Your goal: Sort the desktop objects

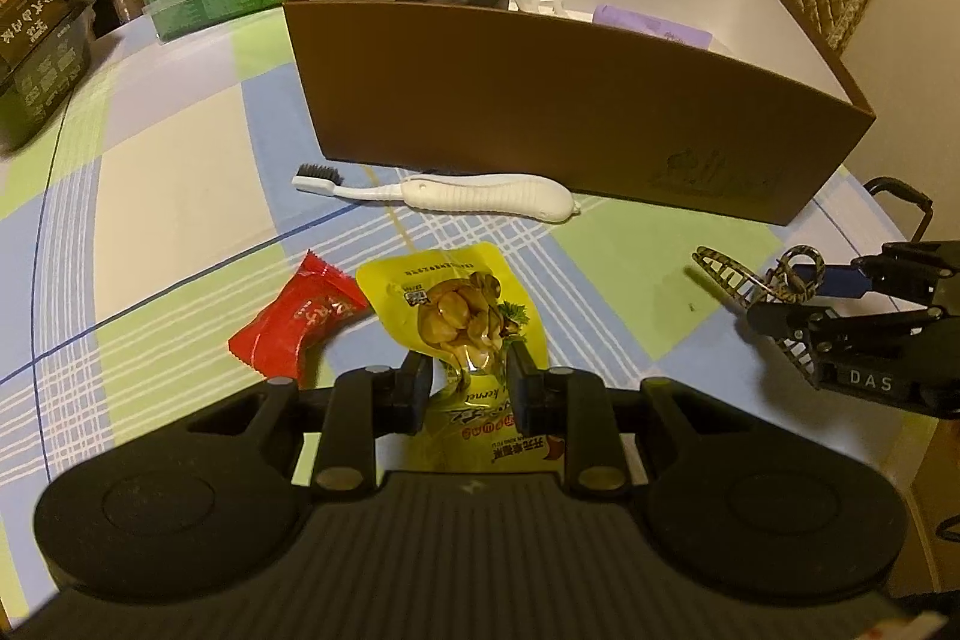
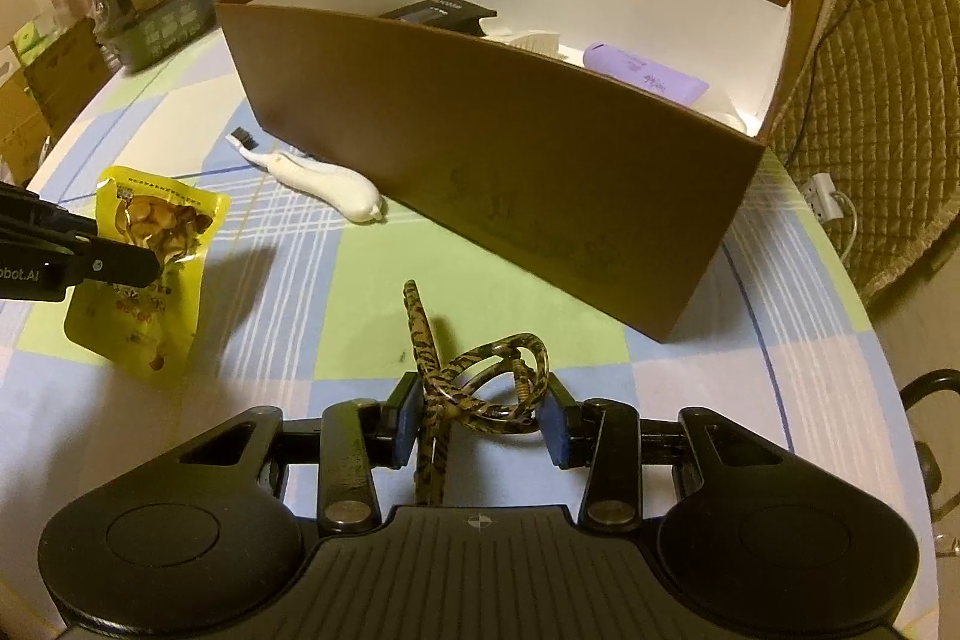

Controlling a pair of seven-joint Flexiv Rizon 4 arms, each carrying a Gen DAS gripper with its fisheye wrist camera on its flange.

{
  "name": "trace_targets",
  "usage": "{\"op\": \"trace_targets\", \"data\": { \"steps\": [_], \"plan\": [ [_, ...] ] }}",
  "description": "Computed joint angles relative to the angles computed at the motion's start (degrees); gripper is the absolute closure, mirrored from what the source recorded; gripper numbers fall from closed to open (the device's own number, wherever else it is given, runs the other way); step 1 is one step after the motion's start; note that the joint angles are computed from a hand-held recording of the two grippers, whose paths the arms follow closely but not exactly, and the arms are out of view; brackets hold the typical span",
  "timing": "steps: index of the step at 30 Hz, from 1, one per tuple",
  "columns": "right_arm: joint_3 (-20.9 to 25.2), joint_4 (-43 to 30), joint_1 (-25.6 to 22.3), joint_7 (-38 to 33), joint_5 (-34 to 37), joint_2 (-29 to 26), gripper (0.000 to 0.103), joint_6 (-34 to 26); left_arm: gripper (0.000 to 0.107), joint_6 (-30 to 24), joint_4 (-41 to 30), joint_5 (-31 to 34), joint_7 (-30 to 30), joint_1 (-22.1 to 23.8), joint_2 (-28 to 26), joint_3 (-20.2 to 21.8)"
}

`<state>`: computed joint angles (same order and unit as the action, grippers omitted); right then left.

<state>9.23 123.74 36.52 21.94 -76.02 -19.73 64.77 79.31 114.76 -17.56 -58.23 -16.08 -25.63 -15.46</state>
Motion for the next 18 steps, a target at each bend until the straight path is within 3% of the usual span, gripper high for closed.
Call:
{"op": "trace_targets", "data": {
  "steps": [11,18],
  "plan": [
    [0.4,0.2,0.0,1.6,-0.6,1.3,0.065,0.3,0.085,3.1,3.4,-3.8,2.9,3.4,2.1,-4.4],
    [0.8,-0.5,-0.4,2.5,-2.3,2.6,0.065,1.6,0.085,5.4,5.4,-8.6,6.3,7.0,3.9,-9.5]
  ]
}}
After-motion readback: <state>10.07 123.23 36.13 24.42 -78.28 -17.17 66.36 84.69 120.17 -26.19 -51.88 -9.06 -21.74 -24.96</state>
